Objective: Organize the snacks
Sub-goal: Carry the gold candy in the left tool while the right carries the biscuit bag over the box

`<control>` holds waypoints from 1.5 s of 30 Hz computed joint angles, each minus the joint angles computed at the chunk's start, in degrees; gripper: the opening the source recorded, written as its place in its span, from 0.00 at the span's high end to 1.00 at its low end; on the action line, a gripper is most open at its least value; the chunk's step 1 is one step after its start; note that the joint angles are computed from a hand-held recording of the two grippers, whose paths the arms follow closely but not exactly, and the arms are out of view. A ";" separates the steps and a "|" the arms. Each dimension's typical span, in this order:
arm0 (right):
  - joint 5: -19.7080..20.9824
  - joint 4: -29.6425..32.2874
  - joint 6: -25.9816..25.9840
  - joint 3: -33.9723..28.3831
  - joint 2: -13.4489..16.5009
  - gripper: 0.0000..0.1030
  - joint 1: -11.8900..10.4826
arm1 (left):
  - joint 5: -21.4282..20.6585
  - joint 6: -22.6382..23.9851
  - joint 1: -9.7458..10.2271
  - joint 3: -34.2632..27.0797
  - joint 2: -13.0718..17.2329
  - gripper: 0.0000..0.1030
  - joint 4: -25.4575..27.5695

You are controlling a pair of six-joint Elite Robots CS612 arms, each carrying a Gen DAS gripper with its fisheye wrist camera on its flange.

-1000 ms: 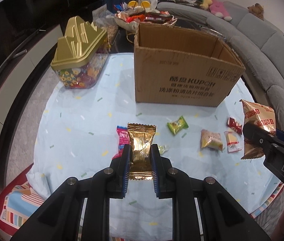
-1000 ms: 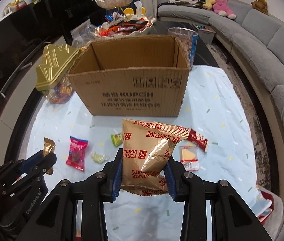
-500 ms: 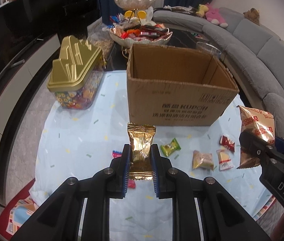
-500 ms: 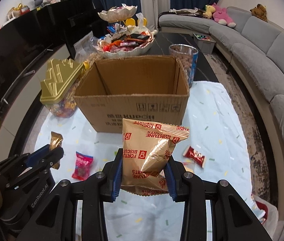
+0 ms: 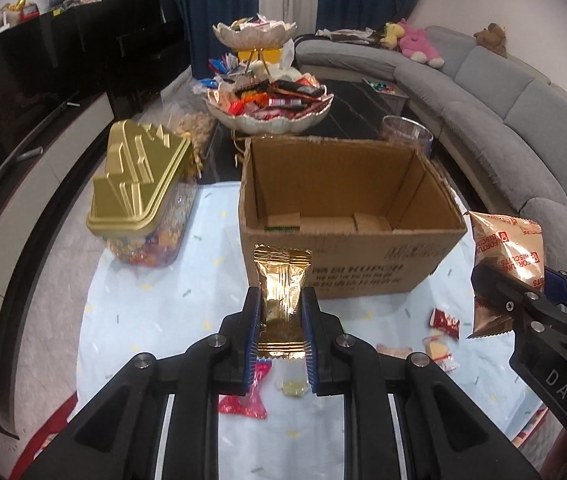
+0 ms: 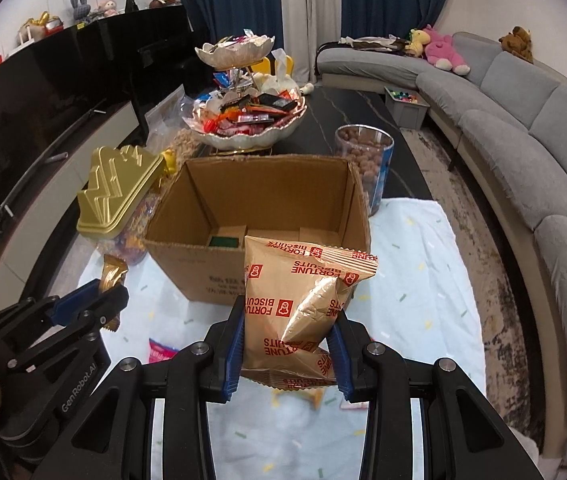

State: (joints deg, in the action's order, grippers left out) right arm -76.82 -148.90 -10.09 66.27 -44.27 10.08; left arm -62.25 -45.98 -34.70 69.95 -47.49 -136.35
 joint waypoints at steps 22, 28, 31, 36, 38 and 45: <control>-0.25 2.03 0.44 -8.98 4.03 0.63 0.35 | -1.23 5.97 2.57 -9.86 4.93 0.80 1.03; -0.53 3.30 0.45 -12.05 5.54 0.63 0.52 | -1.72 7.20 3.08 -11.78 6.11 0.80 1.66; -0.70 3.85 0.30 -13.27 6.20 0.63 0.62 | -2.31 7.30 3.42 -12.70 6.73 0.80 2.04; -1.04 5.11 0.05 -15.60 7.55 0.63 0.80 | -2.80 7.72 3.86 -14.07 7.72 0.80 2.47; -1.23 6.06 -0.12 -16.77 8.22 0.63 0.86 | -3.06 7.85 4.07 -14.69 8.20 0.80 2.68; -1.47 9.40 -0.46 -20.67 10.47 0.63 1.01 | -4.54 8.18 4.71 -17.14 9.99 0.80 3.65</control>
